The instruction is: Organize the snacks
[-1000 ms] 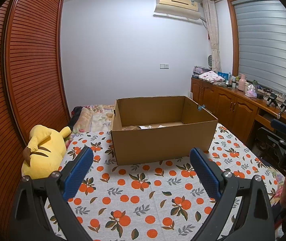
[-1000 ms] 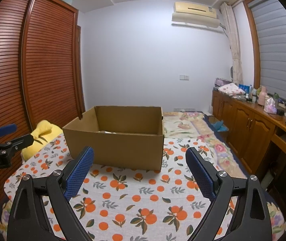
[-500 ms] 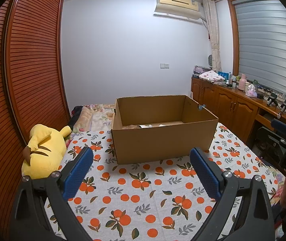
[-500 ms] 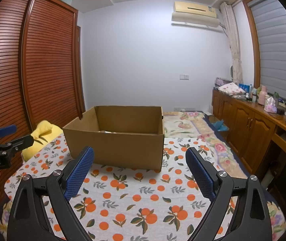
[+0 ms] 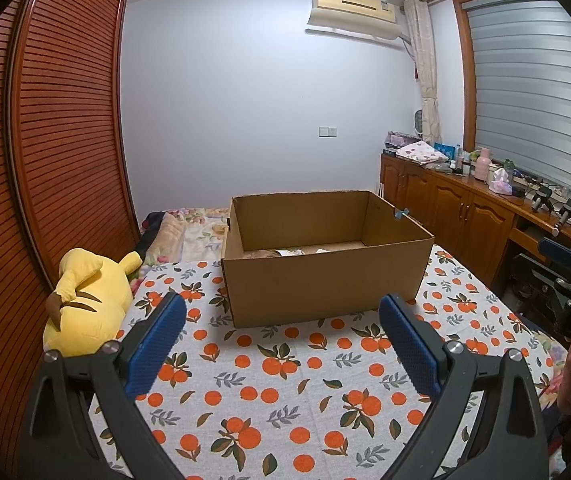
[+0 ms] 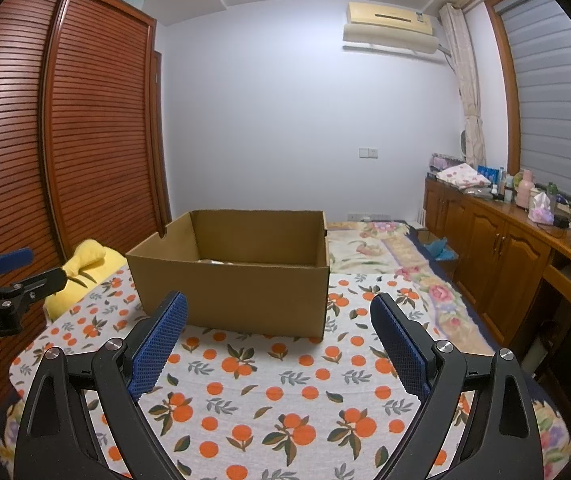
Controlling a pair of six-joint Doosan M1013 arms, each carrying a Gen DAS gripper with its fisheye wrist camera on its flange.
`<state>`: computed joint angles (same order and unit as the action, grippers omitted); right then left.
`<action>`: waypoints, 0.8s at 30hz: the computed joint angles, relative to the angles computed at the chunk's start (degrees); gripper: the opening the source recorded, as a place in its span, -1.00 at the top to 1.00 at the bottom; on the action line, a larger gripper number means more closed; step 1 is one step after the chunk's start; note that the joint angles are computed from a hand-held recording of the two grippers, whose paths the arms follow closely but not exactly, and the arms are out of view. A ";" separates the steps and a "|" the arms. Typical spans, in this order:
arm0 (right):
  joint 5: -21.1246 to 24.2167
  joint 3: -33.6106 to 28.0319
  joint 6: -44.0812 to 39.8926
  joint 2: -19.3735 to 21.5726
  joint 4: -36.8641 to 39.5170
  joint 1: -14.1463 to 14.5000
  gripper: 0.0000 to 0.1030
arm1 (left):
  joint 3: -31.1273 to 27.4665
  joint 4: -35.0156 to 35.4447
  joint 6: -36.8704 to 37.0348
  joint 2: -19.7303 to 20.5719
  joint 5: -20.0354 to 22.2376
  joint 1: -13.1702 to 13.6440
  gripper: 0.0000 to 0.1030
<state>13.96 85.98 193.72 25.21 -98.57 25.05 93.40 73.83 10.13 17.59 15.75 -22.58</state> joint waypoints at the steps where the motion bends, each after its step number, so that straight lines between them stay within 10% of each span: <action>1: -0.10 -0.02 -0.14 0.00 0.12 -0.02 -0.84 | 0.05 0.50 -0.48 -0.02 0.09 -0.03 -0.91; 24: 0.04 0.26 1.00 -0.06 -0.85 0.05 -0.84 | 0.25 0.84 -0.87 -0.34 0.16 -0.17 -0.92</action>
<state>14.00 86.24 194.72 25.15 -99.42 25.09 93.66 74.67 9.26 17.26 15.91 -22.75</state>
